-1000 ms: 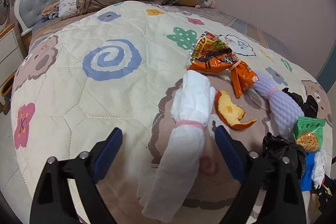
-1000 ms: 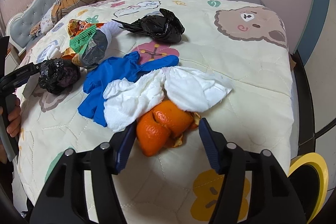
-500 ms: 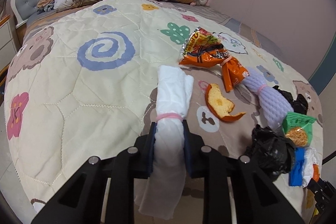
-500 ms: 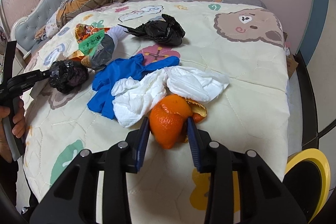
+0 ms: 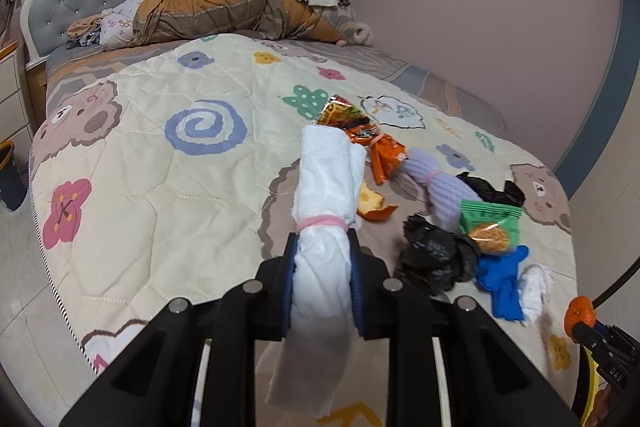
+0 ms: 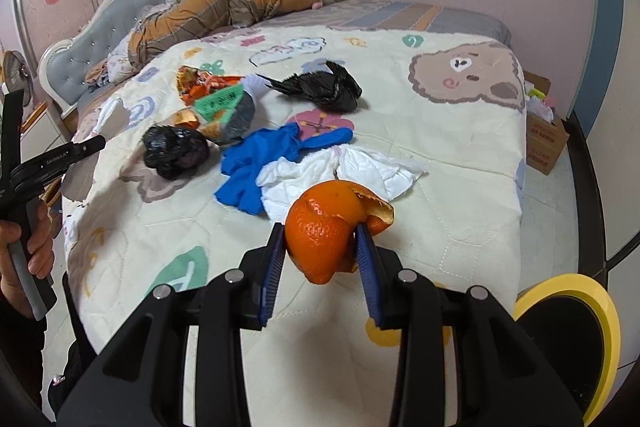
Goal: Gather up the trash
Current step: 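Carry the tissue and orange peel in both tools over the yellow bin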
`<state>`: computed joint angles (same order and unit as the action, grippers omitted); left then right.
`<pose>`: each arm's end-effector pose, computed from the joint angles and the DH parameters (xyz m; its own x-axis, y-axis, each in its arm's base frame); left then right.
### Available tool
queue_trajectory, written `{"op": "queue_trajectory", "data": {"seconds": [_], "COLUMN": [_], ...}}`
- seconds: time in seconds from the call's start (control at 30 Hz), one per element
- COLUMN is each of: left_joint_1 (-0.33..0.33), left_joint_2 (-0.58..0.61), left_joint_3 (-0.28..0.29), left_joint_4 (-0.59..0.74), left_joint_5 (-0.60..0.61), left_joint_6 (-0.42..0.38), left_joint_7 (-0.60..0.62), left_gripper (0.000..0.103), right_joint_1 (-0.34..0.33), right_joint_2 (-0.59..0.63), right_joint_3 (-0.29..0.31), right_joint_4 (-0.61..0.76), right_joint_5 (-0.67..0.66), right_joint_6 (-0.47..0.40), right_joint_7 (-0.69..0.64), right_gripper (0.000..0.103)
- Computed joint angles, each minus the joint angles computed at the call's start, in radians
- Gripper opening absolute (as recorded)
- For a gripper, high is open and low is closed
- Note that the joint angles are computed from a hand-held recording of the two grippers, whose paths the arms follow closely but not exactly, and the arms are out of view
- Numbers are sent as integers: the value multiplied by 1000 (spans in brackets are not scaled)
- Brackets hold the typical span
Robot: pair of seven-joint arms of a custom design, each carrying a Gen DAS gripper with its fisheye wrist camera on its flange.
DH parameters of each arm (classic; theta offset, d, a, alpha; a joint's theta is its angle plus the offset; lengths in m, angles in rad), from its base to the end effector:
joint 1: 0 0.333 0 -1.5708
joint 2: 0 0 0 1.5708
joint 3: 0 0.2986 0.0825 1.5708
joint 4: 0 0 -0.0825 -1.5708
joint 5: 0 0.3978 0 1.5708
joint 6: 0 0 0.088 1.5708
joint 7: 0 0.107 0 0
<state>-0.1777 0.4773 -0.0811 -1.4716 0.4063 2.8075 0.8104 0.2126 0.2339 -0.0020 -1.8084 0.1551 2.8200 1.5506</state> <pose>0.7210 -0.1977 0.4848 0.0887 -0.9665 0.2409 -0.6318 -0.2416 -0.7365 0.6654 0.1345 0.4821 0.1525 -0.9806 -0.1232 -0.7194 -0.0247 -0.6942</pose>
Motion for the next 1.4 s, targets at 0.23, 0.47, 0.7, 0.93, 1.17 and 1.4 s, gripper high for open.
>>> {"op": "queue_trajectory", "data": {"seconds": [0.23,0.47,0.7,0.93,1.17,1.4], "left_joint_1": [-3,-29,-38,-56,-72,-85], "left_joint_2": [-78,-121,-140,-145,-126,-77], "left_joint_3": [-13,-10,-32,-58,-94,-139], "left_joint_4": [-95,-130,-147,-142,-111,-48], "left_joint_5": [3,47,53,43,-5,-92], "left_joint_6": [60,82,89,87,73,29], "left_joint_7": [0,-11,12,57,134,246], "left_gripper": [21,21,21,21,22,22], "right_joint_1": [-6,-16,-23,-37,-55,-76], "right_joint_2": [-73,-136,-197,-248,-297,-318], "right_joint_3": [7,16,18,16,13,4], "right_joint_4": [-69,-128,-185,-232,-279,-303], "right_joint_5": [14,43,54,66,81,93], "right_joint_6": [36,65,100,125,144,143], "right_joint_7": [-22,-43,-59,-67,-73,-71], "right_gripper": [34,34,34,34,34,34]}}
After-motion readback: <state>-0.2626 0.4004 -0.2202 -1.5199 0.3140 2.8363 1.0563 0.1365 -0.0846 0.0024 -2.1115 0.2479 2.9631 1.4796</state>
